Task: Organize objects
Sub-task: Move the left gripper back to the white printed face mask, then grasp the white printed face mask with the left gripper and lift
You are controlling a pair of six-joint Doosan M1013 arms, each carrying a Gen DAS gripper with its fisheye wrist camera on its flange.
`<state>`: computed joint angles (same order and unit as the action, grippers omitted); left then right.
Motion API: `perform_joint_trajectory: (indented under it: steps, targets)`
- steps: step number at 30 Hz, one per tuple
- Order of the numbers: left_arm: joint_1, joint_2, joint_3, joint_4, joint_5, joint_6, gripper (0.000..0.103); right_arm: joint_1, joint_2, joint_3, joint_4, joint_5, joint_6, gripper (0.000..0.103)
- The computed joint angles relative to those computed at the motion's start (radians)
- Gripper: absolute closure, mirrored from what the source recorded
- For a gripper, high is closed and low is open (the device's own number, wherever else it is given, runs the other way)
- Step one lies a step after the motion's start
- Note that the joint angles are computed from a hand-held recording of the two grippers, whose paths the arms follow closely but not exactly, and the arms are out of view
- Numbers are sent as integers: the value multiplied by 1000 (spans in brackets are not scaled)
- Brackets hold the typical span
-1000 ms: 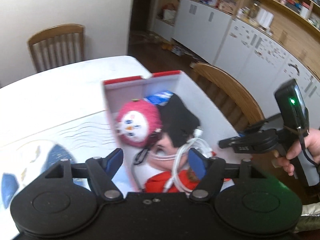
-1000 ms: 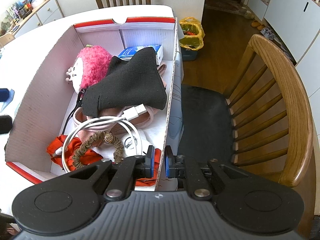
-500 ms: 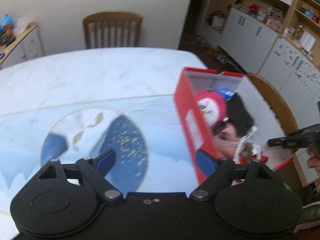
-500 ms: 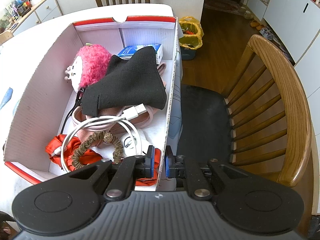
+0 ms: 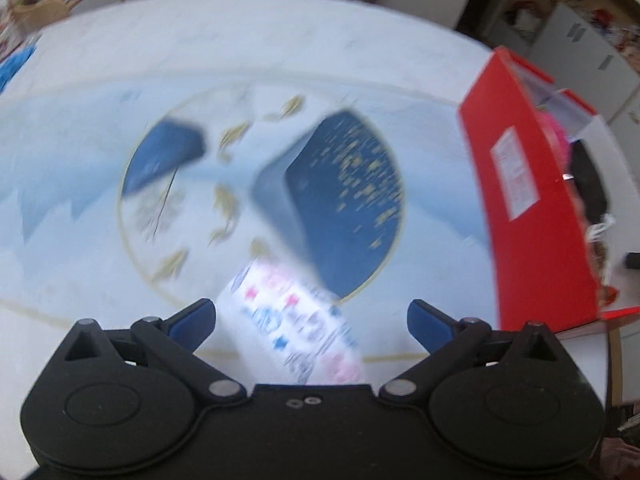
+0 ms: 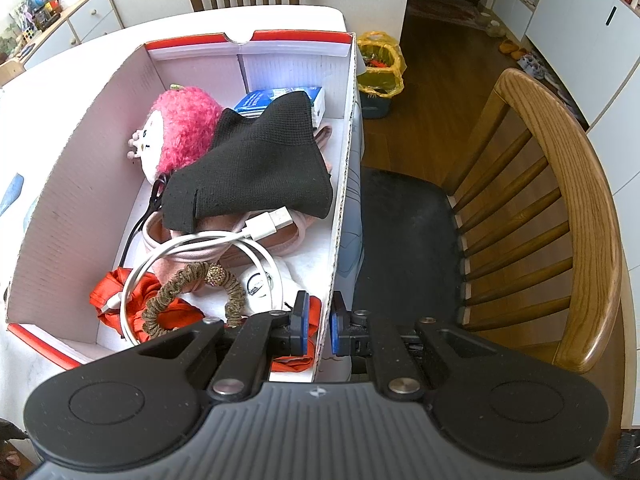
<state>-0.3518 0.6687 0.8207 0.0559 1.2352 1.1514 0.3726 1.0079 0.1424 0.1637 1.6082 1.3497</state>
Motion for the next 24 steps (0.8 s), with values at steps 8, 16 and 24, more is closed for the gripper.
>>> perform_joint_trajectory:
  steps: [8, 16, 24]
  targets:
    - [-10, 7, 16, 37, 16, -35, 2, 1, 20, -40, -2, 24, -5, 92]
    - [-18, 27, 3, 91, 36, -70, 7, 1, 27, -53, -1, 33, -9, 92]
    - [-28, 33, -5, 131, 30, -61, 20, 0, 52, -102, 2, 62, -9, 92]
